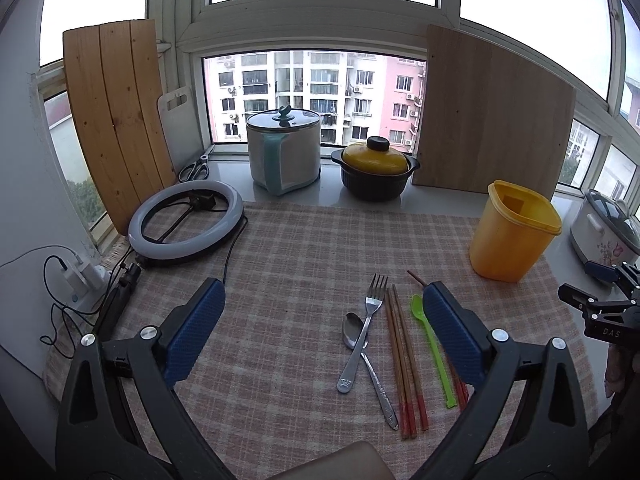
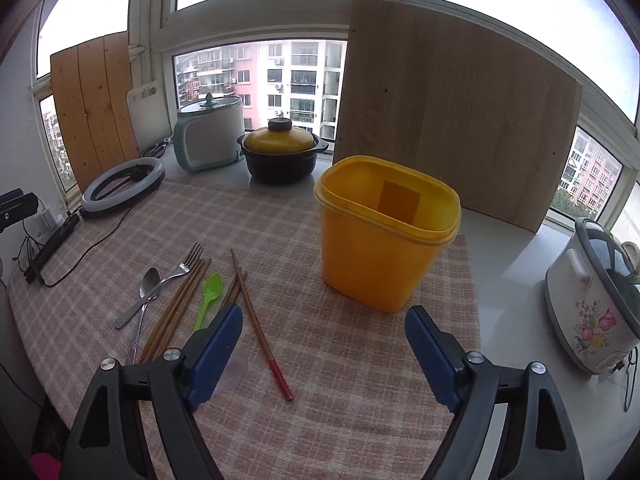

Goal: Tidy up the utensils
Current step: 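Close the left tool on a wooden chopstick while the right tool grasps another chopstick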

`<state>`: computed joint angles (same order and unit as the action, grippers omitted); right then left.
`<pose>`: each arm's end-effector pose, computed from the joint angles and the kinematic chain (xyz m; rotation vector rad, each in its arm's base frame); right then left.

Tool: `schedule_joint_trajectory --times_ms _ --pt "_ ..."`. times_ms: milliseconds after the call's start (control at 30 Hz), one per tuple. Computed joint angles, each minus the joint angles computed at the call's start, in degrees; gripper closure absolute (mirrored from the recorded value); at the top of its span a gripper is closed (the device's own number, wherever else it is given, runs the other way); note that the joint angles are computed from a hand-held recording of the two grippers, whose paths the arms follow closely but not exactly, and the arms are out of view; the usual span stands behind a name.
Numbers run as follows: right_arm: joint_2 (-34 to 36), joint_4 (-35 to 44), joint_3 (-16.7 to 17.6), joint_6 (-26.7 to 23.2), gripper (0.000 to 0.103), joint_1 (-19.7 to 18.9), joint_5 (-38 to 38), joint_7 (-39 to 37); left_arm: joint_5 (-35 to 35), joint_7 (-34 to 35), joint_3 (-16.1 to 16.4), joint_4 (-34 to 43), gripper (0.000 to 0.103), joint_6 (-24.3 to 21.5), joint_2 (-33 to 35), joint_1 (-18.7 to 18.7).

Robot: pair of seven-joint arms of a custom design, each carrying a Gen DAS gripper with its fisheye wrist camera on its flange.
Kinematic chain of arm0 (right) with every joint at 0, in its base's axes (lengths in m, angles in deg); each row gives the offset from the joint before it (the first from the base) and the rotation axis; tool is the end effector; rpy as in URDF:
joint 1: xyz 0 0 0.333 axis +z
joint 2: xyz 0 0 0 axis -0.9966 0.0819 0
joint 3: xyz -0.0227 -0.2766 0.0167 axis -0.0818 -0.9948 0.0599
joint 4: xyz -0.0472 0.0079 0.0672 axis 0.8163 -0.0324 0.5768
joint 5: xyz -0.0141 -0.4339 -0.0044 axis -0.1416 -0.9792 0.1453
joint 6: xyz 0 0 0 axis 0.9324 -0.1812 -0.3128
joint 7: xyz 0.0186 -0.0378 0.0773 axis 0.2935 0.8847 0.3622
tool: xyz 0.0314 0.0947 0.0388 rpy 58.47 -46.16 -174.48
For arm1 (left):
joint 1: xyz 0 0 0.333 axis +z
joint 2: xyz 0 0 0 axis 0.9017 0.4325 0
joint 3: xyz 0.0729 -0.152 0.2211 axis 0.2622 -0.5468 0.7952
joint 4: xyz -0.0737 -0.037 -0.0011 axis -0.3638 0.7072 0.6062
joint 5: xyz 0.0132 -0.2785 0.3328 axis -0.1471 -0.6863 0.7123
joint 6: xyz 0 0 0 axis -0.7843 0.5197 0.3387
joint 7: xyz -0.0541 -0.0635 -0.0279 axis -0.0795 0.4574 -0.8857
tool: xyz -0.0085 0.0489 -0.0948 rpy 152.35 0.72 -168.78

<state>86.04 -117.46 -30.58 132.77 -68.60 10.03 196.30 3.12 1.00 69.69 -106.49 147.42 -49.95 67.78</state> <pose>0.5546 0.2587 0.4130 -1.9216 1.5467 -0.7501 0.5346 -0.1926 0.4632 -1.6993 1.7045 -0.8695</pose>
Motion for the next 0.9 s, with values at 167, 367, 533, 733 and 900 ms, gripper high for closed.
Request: schedule_joint_trajectory --times_ms 167,367,533,733,900 --pt "4.0 2.2 0.6 -1.2 0.035 0.4 15.8 -16.3 -13.3 12.2 4.9 -0.6 0.024 -0.1 2.1 -5.4" --pt "8.2 4.8 1.2 -5.6 0.047 0.8 28.9 -28.5 -28.9 25.4 7.8 -0.5 0.046 -1.3 4.9 -9.7" --pt "11.2 7.6 1.6 -7.8 0.057 0.9 33.6 -32.8 -35.1 32.2 8.0 0.7 0.057 -2.7 7.1 -10.9" --pt "15.1 12.8 1.7 -10.8 0.061 1.4 34.9 -36.3 -41.2 40.9 8.3 3.3 0.07 -4.7 10.2 -12.2" --pt "18.4 17.2 2.0 -13.6 0.064 1.5 36.2 -39.1 -47.2 46.3 8.2 5.1 0.075 -6.9 12.2 -12.8"
